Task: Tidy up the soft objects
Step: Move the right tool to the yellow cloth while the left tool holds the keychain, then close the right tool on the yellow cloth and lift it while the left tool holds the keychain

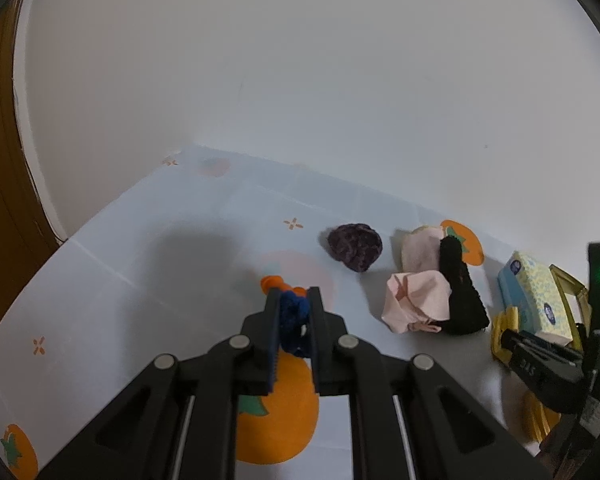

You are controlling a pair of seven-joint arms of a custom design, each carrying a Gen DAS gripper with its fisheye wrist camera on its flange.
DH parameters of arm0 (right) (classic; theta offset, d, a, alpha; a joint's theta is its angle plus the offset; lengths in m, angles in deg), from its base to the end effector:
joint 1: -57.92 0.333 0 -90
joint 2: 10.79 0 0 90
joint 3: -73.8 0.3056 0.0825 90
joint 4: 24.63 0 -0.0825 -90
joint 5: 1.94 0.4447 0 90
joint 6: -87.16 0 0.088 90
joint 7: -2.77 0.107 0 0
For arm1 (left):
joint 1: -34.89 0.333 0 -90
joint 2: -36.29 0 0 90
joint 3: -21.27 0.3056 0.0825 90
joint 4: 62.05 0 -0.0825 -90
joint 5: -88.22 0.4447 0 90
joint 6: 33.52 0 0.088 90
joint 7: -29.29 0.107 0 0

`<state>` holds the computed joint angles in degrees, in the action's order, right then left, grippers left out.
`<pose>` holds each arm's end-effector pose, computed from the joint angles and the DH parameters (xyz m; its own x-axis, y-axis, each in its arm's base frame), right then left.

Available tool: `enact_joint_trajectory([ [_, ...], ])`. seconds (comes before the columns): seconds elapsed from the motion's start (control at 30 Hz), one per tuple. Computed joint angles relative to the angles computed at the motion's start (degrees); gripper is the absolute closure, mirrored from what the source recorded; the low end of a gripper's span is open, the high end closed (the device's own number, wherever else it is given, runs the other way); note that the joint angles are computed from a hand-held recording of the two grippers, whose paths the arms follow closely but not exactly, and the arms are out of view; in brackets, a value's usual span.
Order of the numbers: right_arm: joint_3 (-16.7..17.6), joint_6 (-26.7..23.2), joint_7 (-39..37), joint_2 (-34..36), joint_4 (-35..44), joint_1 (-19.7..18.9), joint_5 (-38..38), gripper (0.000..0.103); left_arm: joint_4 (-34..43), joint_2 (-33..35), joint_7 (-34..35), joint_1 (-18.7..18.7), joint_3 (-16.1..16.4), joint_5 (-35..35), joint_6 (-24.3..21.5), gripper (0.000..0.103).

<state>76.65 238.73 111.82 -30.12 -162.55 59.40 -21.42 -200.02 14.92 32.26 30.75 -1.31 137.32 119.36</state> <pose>0.5358 0.0501 0.4648 -0.0431 -0.9906 0.1298 -0.8218 -0.0387 -0.5684 0.4648 -0.2647 0.4606 0.2796 -0.9462 0.1630 -0.5744 -0.3009 -0.7612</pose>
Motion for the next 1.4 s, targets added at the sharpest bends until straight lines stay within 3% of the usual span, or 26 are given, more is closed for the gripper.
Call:
enact_joint_trajectory([
  [0.07,0.9,-2.8,0.2,2.2,2.4,0.4,-0.6,0.082,0.2,0.2,0.1,-0.1,0.1,-0.1,0.0,0.092],
  [0.17,1.9,-3.2,3.3,2.8,2.8,0.2,-4.7,0.082,0.1,0.3,0.2,-0.1,0.3,-0.4,0.5,0.092],
  [0.43,-0.2,3.8,1.9,-0.1,-2.0,1.0,-3.4,0.099,-0.3,-0.1,0.7,0.1,0.4,-0.9,1.3,0.092],
  [0.53,-5.2,8.0,-9.0,-2.9,-5.3,6.6,7.2,0.1,-0.3,-0.2,0.5,0.3,0.1,-1.1,1.1,0.092],
  [0.57,-8.7,10.0,-16.3,-5.0,-7.3,10.8,14.2,0.1,-0.3,-0.2,0.5,0.3,0.1,-1.1,1.0,0.092],
  [0.63,-12.2,12.6,-23.6,-8.7,-10.2,15.2,20.4,0.1,-0.2,0.0,0.6,0.3,0.1,-1.3,0.9,0.093],
  [0.73,-24.3,14.1,-38.2,-17.8,-14.5,27.5,32.3,0.1,-0.4,-0.1,0.5,0.3,0.2,-1.7,0.9,0.093],
  [0.77,-26.4,14.2,-41.0,-20.2,-15.3,29.2,34.2,0.1,-0.4,0.0,0.8,0.3,0.4,-1.8,1.1,0.093],
  [0.83,-26.7,14.8,-44.1,-23.4,-16.6,28.3,35.2,0.1,-0.4,0.1,1.3,0.2,0.6,-2.5,1.0,0.093],
  [0.97,-24.4,12.5,-44.3,-22.5,-14.1,23.6,36.8,0.1,-0.9,-0.6,1.1,0.4,0.4,-2.5,1.4,0.093],
  [1.07,-26.0,8.4,-46.2,-21.5,-11.8,24.7,40.7,0.1,-1.3,-1.1,0.8,0.8,0.3,-2.5,2.2,0.093],
  [1.13,-29.8,6.1,-50.2,-21.2,-10.6,28.3,45.2,0.1,-1.5,-1.3,0.9,0.8,0.3,-3.1,2.3,0.093],
  [1.23,-31.4,6.8,-53.8,-21.8,-11.4,29.8,50.0,0.1,-1.6,-1.3,1.4,0.9,0.1,-3.5,2.8,0.093],
  [1.3,-31.5,7.7,-56.2,-23.4,-12.5,29.9,52.3,0.1,-2.2,-1.9,1.0,1.4,-0.1,-2.6,5.1,0.093],
  [1.4,-32.4,10.2,-61.4,-27.1,-14.6,30.5,56.1,0.1,-3.5,-3.0,-0.8,4.0,-1.3,0.5,13.6,0.093],
])
